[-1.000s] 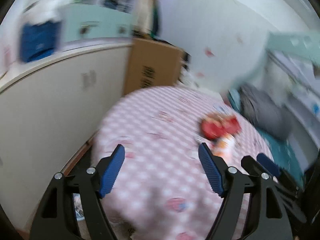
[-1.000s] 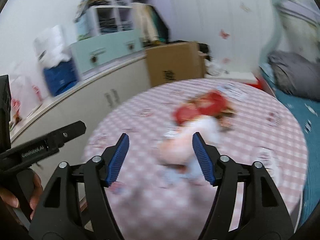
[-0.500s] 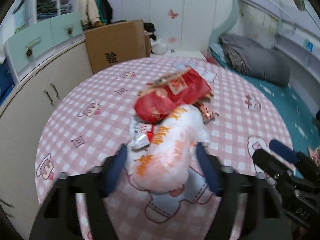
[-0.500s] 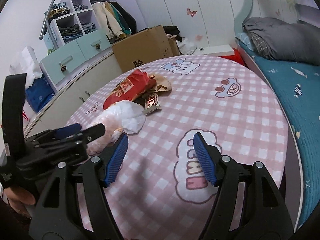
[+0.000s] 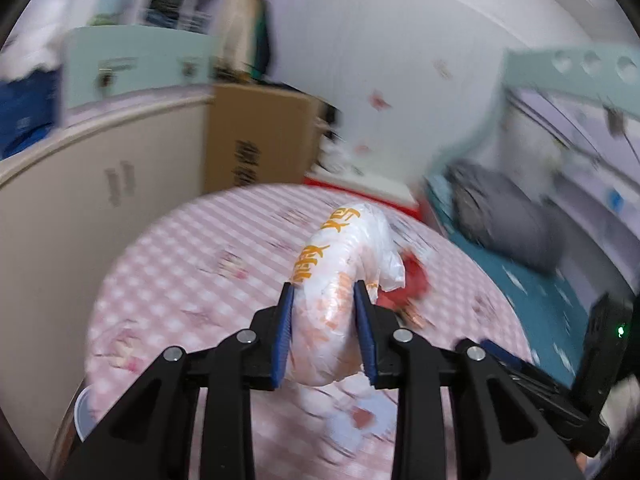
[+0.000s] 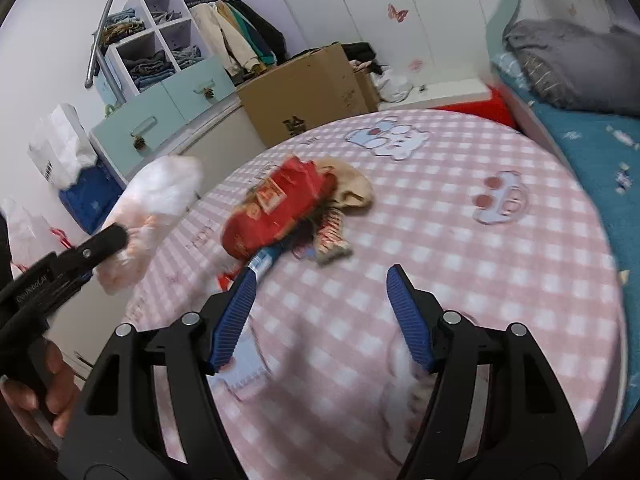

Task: Collect trash
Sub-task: 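Grasp the white plastic bag with the left gripper while the right grasps the red chip bag, then carry the white bag and red chip bag over the wastebasket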

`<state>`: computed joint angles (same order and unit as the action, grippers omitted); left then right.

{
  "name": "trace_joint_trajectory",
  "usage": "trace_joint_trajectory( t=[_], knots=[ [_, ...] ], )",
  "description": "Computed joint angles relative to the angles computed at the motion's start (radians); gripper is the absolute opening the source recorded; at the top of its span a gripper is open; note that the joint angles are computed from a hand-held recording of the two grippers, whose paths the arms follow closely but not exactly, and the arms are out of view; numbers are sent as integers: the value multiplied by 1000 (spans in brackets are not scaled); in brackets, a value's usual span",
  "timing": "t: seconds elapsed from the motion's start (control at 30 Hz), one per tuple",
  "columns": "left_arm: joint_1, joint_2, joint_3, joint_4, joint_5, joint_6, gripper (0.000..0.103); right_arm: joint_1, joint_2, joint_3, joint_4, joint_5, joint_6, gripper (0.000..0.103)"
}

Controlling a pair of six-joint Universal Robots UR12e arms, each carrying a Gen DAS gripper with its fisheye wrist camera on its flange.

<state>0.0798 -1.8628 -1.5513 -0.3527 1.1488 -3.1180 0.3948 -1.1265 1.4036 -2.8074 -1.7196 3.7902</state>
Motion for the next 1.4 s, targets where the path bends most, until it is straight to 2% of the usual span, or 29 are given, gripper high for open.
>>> trace_joint_trajectory(
  t=[0.03, 0.07, 0.2, 0.33, 0.4, 0.43, 0.47, 0.5, 0.53, 0.67, 0.8, 0.87, 1.0, 1.13, 1.4],
  knots=[
    [-1, -4, 3, 34, 62, -25, 29, -1, 10, -21, 19, -6, -4, 67],
    [0, -7, 4, 51, 93, -37, 29, -1, 17, -37, 35, -13, -7, 67],
    [9, -23, 20, 72, 182, -73, 29, -20, 59, -108, 66, 44, 24, 67],
    [28, -39, 38, 53, 178, -99, 29, -32, 103, -179, 126, 64, 61, 67],
    [34, -36, 34, 50, 184, -100, 29, -37, 117, -196, 128, 81, 79, 67],
    [39, -37, 34, 48, 179, -100, 29, -37, 125, -209, 144, 77, 82, 63],
    [43, -34, 30, 47, 177, -101, 29, -37, 130, -218, 150, 69, 81, 50],
    [48, -33, 27, 46, 174, -103, 29, -37, 134, -223, 152, 68, 75, 43],
    [52, -35, 28, 44, 171, -103, 29, -38, 137, -228, 160, 71, 71, 29],
    [68, -32, 20, 43, 151, -109, 29, -29, 134, -219, 106, 62, 36, 22],
    [85, -22, 6, 52, 136, -116, 29, 0, 133, -235, 59, -10, -44, 19],
    [95, -15, -5, 61, 136, -122, 29, 13, 138, -253, 40, -19, -74, 18],
    [119, 0, -22, 65, 125, -133, 29, 51, 167, -331, 71, -65, -173, 18],
    [153, 20, -49, 83, 118, -142, 29, 74, 194, -388, 84, -30, -206, 18],
    [240, 48, -99, 99, 104, -176, 29, 146, 320, -610, 193, 42, -301, 18]
  ],
)
